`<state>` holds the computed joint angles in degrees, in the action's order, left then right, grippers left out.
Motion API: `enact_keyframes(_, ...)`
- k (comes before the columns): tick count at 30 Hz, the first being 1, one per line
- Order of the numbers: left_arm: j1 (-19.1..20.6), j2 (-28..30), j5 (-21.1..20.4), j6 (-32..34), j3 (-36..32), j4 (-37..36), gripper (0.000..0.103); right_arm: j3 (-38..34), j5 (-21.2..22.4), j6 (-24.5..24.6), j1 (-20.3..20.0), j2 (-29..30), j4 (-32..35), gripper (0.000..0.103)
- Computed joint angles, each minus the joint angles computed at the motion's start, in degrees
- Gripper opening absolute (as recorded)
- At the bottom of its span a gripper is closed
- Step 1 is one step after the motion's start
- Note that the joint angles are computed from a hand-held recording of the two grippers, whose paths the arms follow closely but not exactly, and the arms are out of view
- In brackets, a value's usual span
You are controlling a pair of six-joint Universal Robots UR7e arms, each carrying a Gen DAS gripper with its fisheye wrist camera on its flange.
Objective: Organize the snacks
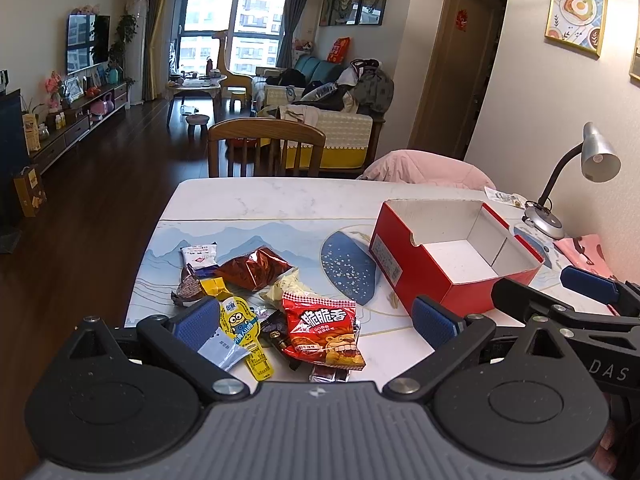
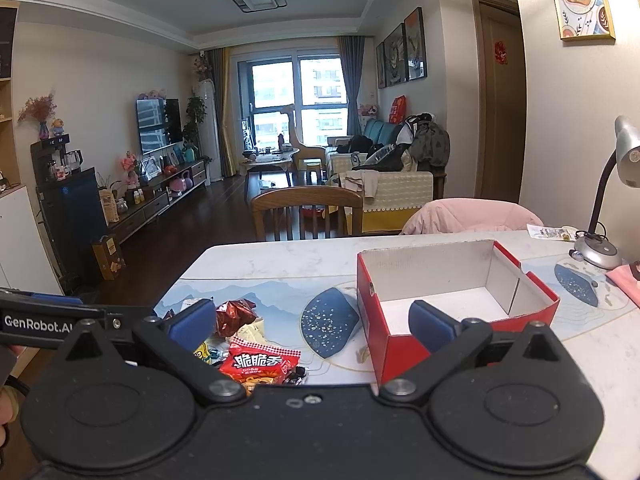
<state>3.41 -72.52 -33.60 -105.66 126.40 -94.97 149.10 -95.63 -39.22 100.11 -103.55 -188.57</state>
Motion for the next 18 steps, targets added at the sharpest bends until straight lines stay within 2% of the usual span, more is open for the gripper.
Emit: enact_keyframes(18, -0.56, 0.05, -0.57, -0.5, -0.09, 0.3, 0.103, 0.25, 0.48, -0.33, -0.55, -0.02, -0.27, 0.103)
